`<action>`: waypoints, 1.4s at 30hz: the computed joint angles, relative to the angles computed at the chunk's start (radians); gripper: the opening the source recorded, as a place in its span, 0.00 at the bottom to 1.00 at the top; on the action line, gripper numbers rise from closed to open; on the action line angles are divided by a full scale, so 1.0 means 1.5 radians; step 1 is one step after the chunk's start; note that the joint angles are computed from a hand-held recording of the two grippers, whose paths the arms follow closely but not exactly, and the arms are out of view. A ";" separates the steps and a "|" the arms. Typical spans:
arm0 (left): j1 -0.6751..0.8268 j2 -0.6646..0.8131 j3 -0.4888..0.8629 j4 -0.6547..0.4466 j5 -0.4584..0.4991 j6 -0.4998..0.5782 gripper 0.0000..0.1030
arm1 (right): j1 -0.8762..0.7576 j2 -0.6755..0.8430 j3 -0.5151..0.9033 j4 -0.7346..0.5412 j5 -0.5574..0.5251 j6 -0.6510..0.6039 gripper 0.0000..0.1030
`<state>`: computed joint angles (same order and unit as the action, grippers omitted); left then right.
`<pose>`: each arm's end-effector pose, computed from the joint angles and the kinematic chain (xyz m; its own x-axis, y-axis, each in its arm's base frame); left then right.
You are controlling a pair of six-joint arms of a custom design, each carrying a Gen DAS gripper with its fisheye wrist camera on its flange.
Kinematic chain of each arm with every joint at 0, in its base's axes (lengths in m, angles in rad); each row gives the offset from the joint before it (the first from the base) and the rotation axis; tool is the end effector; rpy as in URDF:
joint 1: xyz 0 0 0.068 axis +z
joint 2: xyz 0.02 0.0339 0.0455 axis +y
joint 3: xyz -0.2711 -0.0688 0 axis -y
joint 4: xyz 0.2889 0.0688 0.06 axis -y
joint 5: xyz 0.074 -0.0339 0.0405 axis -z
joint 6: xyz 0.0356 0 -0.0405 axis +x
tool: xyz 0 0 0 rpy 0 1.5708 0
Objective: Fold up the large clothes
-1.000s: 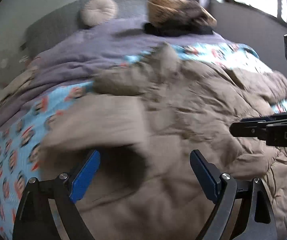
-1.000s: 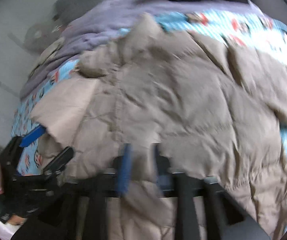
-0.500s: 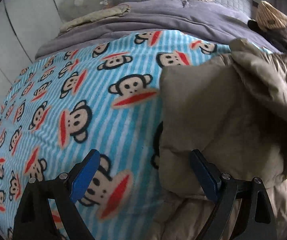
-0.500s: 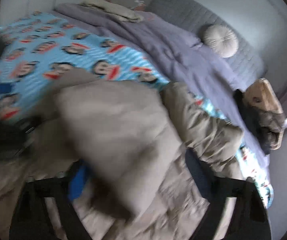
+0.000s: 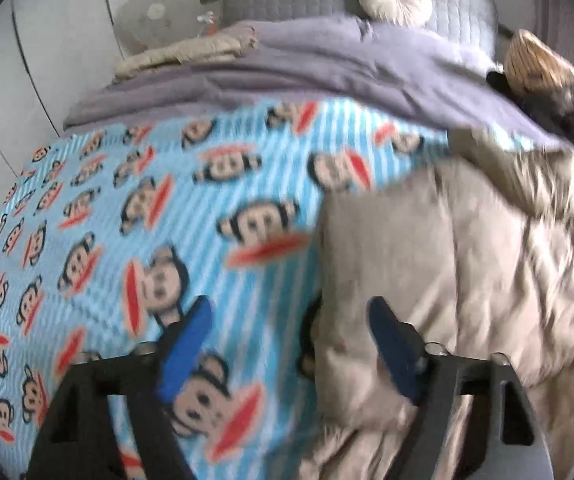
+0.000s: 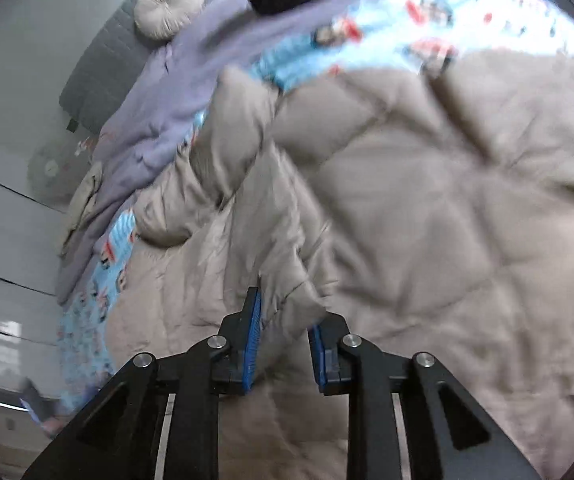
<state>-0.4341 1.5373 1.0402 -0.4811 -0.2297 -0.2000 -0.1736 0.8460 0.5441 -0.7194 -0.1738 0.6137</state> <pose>0.3247 -0.1416 0.2093 -0.7960 0.1558 -0.5849 0.1388 0.9875 0.0741 0.1891 -0.0269 0.1948 -0.6399 0.6881 -0.3420 0.5501 0.7210 0.4213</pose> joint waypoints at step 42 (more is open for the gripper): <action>-0.088 0.179 0.168 -0.090 -0.006 -0.030 0.76 | -0.083 0.027 0.012 -0.084 0.062 -0.194 0.36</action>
